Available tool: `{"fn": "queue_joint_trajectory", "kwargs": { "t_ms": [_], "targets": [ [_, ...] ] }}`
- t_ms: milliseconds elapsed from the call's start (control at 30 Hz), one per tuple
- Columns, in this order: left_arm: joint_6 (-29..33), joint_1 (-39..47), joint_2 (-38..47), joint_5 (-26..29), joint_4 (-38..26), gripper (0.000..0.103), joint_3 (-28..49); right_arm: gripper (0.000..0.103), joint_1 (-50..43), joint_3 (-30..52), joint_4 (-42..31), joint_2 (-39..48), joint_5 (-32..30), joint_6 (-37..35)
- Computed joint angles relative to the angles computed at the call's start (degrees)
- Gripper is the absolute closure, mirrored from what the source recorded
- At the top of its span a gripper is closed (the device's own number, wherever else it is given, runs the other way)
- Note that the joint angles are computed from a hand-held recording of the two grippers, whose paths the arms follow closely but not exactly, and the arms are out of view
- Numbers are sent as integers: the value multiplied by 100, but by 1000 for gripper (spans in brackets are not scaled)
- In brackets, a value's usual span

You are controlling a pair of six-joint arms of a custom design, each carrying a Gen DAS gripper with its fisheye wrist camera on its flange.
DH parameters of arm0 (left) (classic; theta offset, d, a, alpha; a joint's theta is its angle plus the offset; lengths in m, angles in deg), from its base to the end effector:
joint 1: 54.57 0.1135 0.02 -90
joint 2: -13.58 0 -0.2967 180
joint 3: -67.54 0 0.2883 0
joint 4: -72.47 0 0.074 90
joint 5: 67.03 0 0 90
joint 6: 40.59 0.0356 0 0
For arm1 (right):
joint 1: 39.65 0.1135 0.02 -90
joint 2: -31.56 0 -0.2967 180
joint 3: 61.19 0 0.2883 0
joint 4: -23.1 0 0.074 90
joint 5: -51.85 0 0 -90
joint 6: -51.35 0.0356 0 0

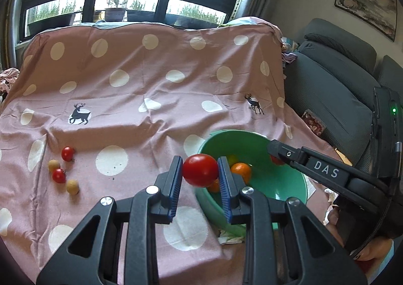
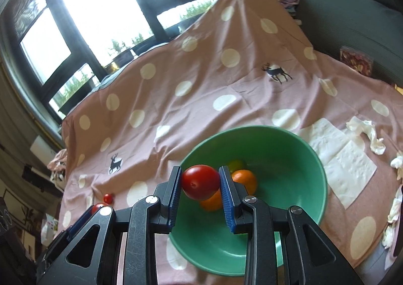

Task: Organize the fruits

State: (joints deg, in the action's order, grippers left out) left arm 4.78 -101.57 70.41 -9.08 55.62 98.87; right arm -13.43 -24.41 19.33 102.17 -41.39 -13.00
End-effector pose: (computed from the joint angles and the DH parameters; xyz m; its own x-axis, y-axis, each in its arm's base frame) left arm 0.1467 -0.1296 0.1676 -0.5745 -0.2570 -0.7771 -0.0720 0.9616 -0.2648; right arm 0.2214 0.1113 0.1660 -0.7018 0.1361 -0.6993 -0.1969 0.9063 0.3740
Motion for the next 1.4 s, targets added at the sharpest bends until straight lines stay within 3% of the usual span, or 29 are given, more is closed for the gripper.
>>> {"fn": "queue_joint_trajectory", "kwargs": {
  "t_ms": [267,633,967,1400],
  "targets": [
    [395,78,1335,616,852,75,498,71,-668,-26,-65,161,-259,43],
    [567,300,2528,1612,1413,75,933,71,-1132,96,-162,564,-577,18],
    [571,493,2975,2220,1593,75,1049,71,-1230,291,-300,1003,-553,2],
    [609,531,3200,2352,1638,75,1123,71,-1243,415,-412,1249,-562,-43]
  ]
}}
